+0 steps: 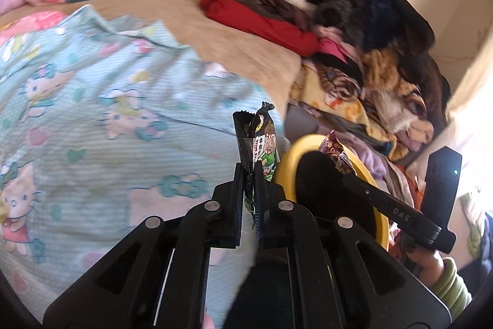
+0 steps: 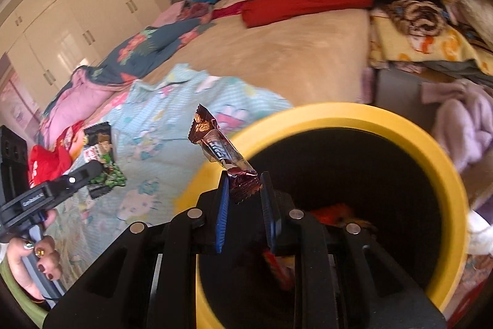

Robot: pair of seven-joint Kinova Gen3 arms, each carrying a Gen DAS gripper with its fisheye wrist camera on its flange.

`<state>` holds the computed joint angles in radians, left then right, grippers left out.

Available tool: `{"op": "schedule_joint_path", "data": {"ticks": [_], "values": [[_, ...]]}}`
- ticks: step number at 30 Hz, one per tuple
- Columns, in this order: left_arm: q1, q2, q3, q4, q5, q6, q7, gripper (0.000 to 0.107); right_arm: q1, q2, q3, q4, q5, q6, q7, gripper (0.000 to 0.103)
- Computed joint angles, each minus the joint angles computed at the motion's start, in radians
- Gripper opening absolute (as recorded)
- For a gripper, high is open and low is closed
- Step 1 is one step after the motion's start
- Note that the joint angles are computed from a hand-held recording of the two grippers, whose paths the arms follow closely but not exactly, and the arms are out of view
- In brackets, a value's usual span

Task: Collect trash
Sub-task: 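Carry the green packet and chocolate wrapper over the bin with both tools, then open both tools to drop the packet and wrapper into the bin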

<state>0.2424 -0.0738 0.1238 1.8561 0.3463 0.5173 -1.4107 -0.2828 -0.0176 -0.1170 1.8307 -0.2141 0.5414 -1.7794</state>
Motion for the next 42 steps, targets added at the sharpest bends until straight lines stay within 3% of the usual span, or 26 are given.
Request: {"op": "schedule_joint_path", "data": {"ticks": [12,20,27,31,34,36,38,40,42], "values": [[0.101,0.094,0.085,-0.094,-0.119,0.020,0.066,0.003,0.044,-0.079,0.006,0.032,0.148,0.106,-0.094,0.020],[0.156,0.151,0.102,-0.144,-0.177,0.048,0.087,0.003,0.059,-0.106,0.017,0.045,0.152,0.106,-0.106,0.020],[0.158,0.191,0.118,-0.183,-0.143,0.084,0.033,0.005,0.077,-0.113,0.025,0.047,0.151,0.112,-0.132,0.021],[0.178,0.198,0.109,-0.192,-0.151,0.084,0.030,0.034,0.090,-0.126,0.041,0.056,0.132,0.106,-0.134,0.038],[0.196,0.196,0.099,-0.195,-0.192,0.086,0.069,0.050,0.099,-0.131,0.048,0.056,0.122,0.109,-0.131,0.041],[0.202,0.190,0.095,-0.194,-0.216,0.086,0.089,0.060,0.102,-0.141,0.053,0.056,0.111,0.115,-0.125,0.055],[0.216,0.179,0.090,-0.192,-0.269,0.087,0.131,0.075,0.108,-0.153,0.047,0.058,0.121,0.117,-0.131,0.062],[0.226,0.164,0.085,-0.184,-0.320,0.085,0.177,0.083,0.107,-0.160,0.045,0.050,0.121,0.129,-0.128,0.066],[0.219,0.146,0.086,-0.175,-0.329,0.085,0.186,0.084,0.102,-0.167,0.037,0.036,0.125,0.145,-0.126,0.071]]}}
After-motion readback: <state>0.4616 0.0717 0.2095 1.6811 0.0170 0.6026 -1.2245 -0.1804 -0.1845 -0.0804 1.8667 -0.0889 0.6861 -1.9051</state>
